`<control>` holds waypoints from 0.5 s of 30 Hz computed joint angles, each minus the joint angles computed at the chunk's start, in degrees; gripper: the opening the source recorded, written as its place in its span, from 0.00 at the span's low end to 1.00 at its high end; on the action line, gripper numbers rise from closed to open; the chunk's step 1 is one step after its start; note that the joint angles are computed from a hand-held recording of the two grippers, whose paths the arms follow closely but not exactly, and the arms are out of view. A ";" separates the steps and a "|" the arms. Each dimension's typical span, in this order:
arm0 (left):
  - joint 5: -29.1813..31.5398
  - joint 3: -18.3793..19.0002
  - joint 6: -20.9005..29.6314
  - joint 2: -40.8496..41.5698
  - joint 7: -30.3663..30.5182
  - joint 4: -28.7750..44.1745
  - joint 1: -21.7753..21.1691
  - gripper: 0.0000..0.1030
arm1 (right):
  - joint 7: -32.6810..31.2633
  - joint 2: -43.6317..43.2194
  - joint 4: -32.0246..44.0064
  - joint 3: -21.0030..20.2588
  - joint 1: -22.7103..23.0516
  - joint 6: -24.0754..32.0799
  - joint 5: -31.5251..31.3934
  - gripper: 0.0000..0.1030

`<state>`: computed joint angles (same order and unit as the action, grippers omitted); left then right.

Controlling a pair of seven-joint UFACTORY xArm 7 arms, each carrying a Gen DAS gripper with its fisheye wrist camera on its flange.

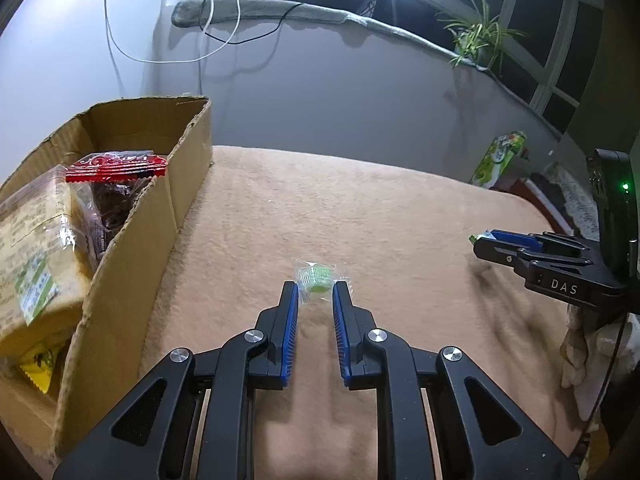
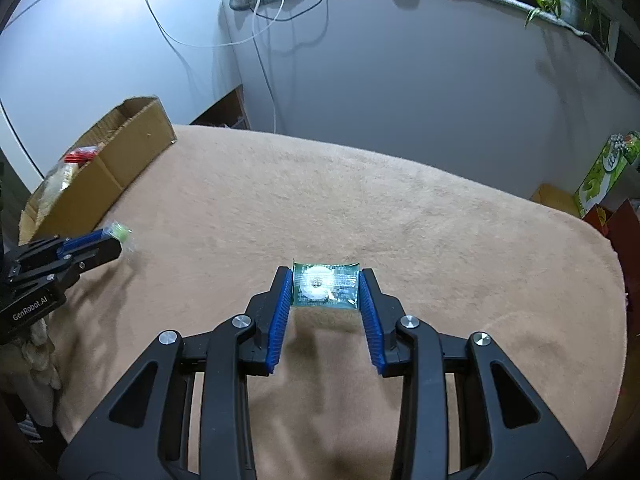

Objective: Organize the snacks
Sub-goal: 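Carry both snacks into the cardboard box and open both tools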

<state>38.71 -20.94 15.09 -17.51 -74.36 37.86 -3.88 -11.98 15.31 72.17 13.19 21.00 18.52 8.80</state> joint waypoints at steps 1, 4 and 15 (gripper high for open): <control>-0.17 0.00 -0.09 -0.40 0.11 -0.14 -0.32 0.16 | -0.06 -0.58 -0.48 0.09 -0.07 -0.20 0.21 0.34; -0.69 -0.40 -0.59 -1.77 -0.18 -0.67 -0.52 0.16 | -1.13 -2.81 -2.17 0.83 -0.71 -0.61 2.19 0.34; -10.46 -0.11 -1.03 -14.16 6.36 -5.98 -1.65 0.16 | -1.37 -6.98 -1.28 1.20 2.70 0.41 2.40 0.34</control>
